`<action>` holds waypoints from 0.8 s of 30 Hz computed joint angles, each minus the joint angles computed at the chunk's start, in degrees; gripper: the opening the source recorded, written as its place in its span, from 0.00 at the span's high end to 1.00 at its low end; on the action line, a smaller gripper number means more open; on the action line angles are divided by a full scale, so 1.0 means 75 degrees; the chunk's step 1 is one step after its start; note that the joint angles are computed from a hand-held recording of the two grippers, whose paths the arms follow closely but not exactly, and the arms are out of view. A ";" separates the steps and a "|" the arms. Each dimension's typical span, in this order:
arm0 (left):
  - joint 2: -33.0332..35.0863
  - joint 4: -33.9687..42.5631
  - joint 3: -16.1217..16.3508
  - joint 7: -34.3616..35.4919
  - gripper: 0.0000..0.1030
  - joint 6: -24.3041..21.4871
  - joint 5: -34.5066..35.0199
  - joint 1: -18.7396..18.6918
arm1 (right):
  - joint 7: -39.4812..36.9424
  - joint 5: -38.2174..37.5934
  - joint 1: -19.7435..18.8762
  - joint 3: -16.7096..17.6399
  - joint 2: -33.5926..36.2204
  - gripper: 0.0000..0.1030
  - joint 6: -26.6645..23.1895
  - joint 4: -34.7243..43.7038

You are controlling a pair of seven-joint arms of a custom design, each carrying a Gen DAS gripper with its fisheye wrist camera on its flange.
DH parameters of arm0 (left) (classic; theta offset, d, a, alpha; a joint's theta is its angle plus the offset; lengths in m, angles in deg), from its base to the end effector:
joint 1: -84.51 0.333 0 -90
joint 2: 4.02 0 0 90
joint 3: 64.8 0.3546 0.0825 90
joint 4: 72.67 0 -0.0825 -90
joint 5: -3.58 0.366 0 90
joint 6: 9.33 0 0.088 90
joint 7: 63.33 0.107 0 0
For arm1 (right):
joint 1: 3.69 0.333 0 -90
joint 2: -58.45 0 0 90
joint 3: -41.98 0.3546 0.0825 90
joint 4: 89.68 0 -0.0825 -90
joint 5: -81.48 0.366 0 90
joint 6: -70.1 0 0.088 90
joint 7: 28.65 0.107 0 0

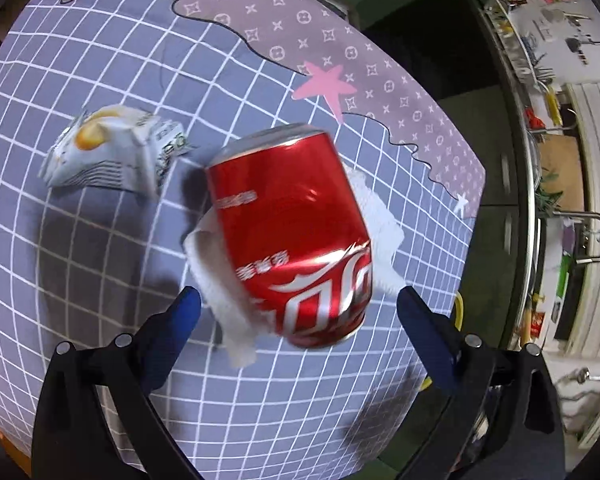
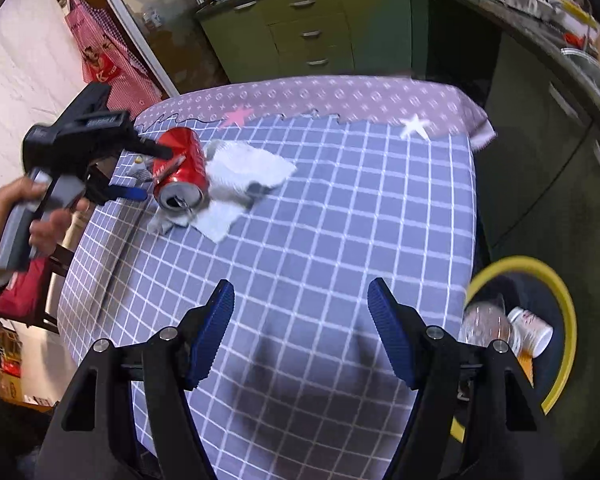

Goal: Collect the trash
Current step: 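Close the left tool on the red cola can and lift it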

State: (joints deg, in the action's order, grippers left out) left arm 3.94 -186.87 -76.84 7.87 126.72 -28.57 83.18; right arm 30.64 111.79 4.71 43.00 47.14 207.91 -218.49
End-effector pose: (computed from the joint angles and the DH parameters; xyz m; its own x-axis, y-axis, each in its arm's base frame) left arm 0.5798 -0.1386 0.4684 0.3934 -0.7749 0.4948 -0.8972 -0.4412 0.0224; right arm 0.4869 0.0847 0.5320 0.4038 -0.8799 -0.2502 -0.8535 -0.2639 -0.4494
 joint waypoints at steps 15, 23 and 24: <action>0.0760 0.0918 -0.0150 -0.1593 0.11 -0.0306 0.1603 -0.0073 | -0.1324 0.1100 -0.0491 -0.0556 -0.0452 0.32 -0.0178 -0.0966; 0.1036 0.1275 -0.0263 -0.1640 0.29 -0.0679 0.2101 -0.0032 | -0.1544 0.1291 -0.0657 -0.0570 -0.0559 0.32 -0.0224 -0.1126; 0.1044 0.1286 -0.0273 -0.1615 0.29 -0.0653 0.2165 -0.0043 | -0.1551 0.1302 -0.0672 -0.0575 -0.0582 0.32 -0.0231 -0.1153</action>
